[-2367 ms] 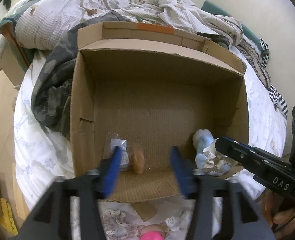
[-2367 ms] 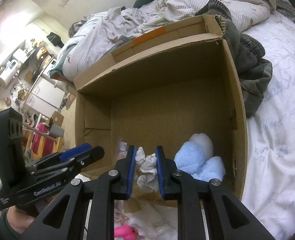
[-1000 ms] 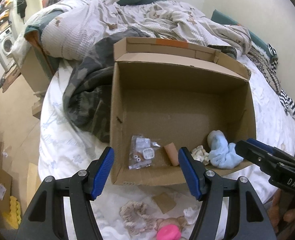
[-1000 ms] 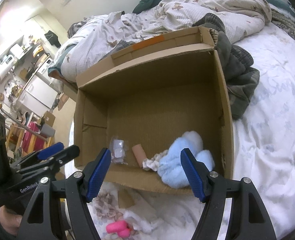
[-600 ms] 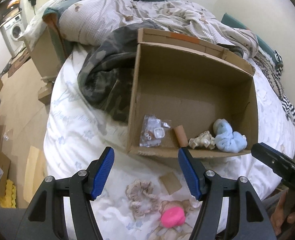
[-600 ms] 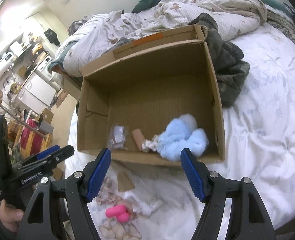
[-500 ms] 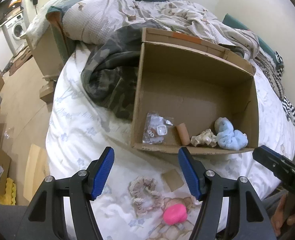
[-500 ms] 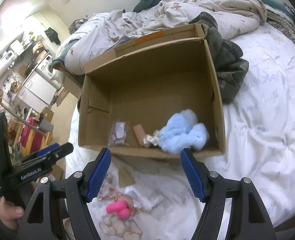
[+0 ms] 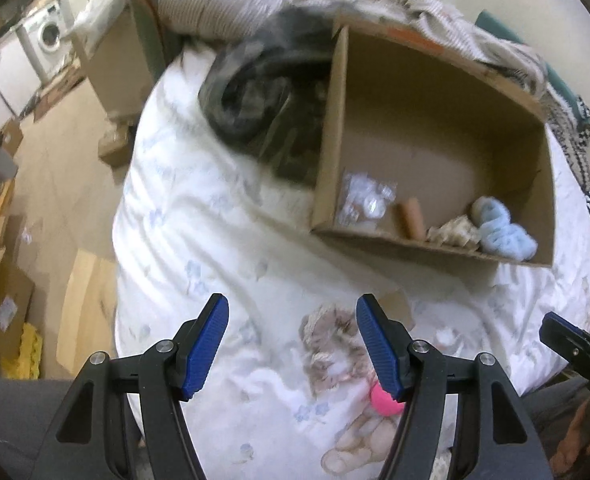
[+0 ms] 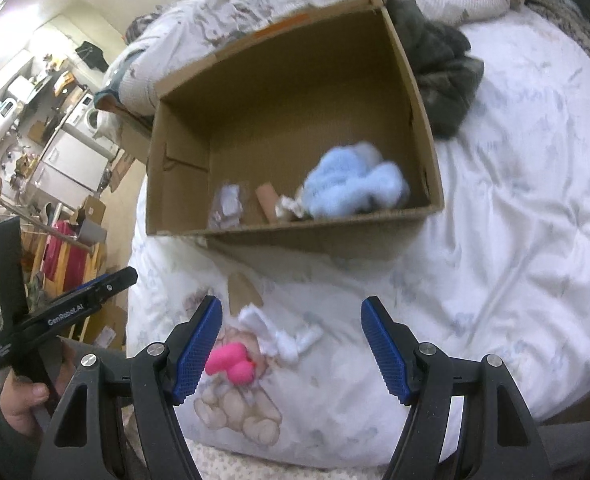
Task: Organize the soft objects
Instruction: 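Grasp the beige lace scrunchie with the left gripper while the right gripper grasps the white cloth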
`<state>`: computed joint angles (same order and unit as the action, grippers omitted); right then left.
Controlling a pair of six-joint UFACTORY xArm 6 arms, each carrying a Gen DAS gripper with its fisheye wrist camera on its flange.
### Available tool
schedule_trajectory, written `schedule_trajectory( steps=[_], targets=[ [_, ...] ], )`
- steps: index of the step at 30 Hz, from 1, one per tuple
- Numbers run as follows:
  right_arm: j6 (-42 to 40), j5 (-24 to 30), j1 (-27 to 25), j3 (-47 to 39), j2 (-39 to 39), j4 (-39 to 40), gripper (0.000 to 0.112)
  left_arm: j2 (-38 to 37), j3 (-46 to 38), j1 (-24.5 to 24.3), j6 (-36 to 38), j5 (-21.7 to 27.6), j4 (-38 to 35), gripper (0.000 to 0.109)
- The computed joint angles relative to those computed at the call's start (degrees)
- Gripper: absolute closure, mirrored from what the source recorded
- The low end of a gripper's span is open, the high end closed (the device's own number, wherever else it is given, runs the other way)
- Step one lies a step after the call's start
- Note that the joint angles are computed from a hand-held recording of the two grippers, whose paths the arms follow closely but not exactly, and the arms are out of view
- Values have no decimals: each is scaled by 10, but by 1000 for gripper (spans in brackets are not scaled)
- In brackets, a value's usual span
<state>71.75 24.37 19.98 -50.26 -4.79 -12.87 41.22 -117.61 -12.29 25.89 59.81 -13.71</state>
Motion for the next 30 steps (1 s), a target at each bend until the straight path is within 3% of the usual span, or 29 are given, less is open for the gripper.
schedule_trajectory(
  steps=[5,11,14,18,20,21,23,24,26,30],
  targets=[
    [-36,7,2,-15,21,41,36,69,-91,-2,-33,121,20,45],
    [-69,13,2,-29,41,75,36,119,-137,-23,-47,180,41,45],
    [-72,17,1,-32,44,76,36,166,-203,-25,-69,231,29,41],
    [-68,18,-1,-28,42,77,36,163,-187,-33,-83,217,36,34],
    [-67,17,-2,-28,43,81,36,135,-135,-40,-74,180,50,35],
    [-69,17,-3,-28,44,84,36,129,-123,-44,-71,167,58,38],
    [-76,20,-4,-31,48,91,36,101,-70,-58,-68,125,97,62],
    [-79,22,-4,-33,50,94,36,94,-57,-60,-64,114,103,66],
    [-91,23,-4,-38,57,107,36,93,-59,-59,-62,116,100,83],
    [-170,-5,-2,-39,75,202,36,96,-77,-52,-57,130,88,92]
  ],
)
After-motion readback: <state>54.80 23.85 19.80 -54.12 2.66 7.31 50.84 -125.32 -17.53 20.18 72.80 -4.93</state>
